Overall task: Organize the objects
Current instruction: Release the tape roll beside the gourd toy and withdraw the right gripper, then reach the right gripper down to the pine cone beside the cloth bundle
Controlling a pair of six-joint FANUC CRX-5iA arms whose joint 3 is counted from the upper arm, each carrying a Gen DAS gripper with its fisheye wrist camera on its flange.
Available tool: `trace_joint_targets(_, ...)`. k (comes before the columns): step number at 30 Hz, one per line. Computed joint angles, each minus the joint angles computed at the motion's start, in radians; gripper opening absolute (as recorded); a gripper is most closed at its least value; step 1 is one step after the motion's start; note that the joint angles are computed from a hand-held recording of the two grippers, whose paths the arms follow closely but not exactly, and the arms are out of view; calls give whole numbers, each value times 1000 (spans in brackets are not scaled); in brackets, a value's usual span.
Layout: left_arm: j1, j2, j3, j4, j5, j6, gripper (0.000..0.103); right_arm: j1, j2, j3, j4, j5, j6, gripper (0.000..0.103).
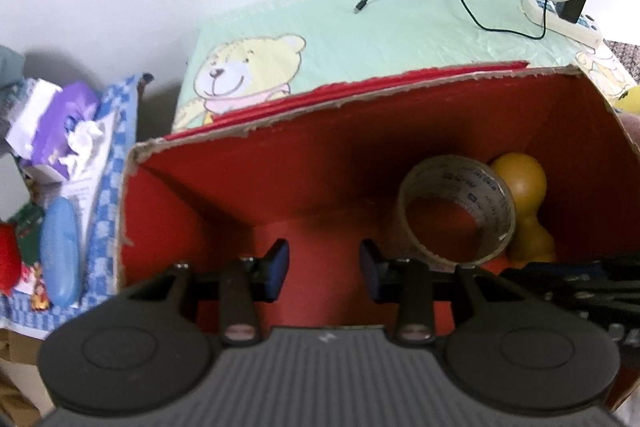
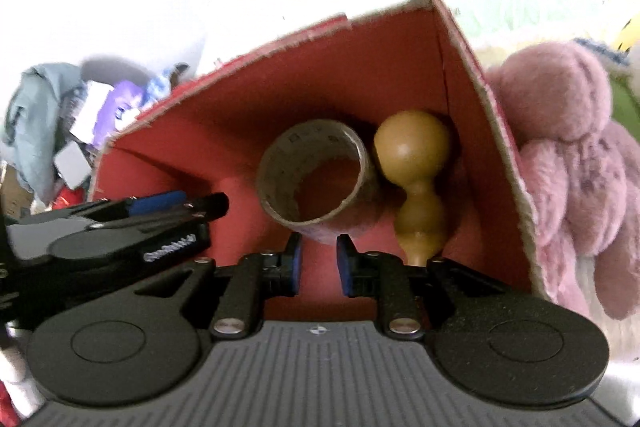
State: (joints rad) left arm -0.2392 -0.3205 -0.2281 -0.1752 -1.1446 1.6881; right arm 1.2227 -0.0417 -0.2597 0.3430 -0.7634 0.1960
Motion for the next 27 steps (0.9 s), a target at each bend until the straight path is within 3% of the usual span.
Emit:
trace_joint_targets(4,-35,-29,5,-27,-23,27,39,32,-67,-123,203,109,-171,22)
trace_joint_targets(7,-87,-60,25,-92,-47,83,39,48,-112,-211,385,166,-317,29)
trace_joint_targets(10,-109,-109,26,-113,-63,119,44,54,-142,-264,491,199,-362,29)
trace_joint_targets(18,-178,-229,18,-170,-157,250,45,59,-223,-344,540,265,-329,28)
trace_joint_targets(22,-210,-285,3,-184,-204,329,45,57,-287,-394,538,342,-310,27)
trace_joint_targets(25,-239,-322,-13,-185,-238,386,45,61,-316,-412,486,413,-221,27)
trace_joint_targets(27,-268,-337,-27,-186,-262,422,44,88,-326,-398,366,410,-89,28)
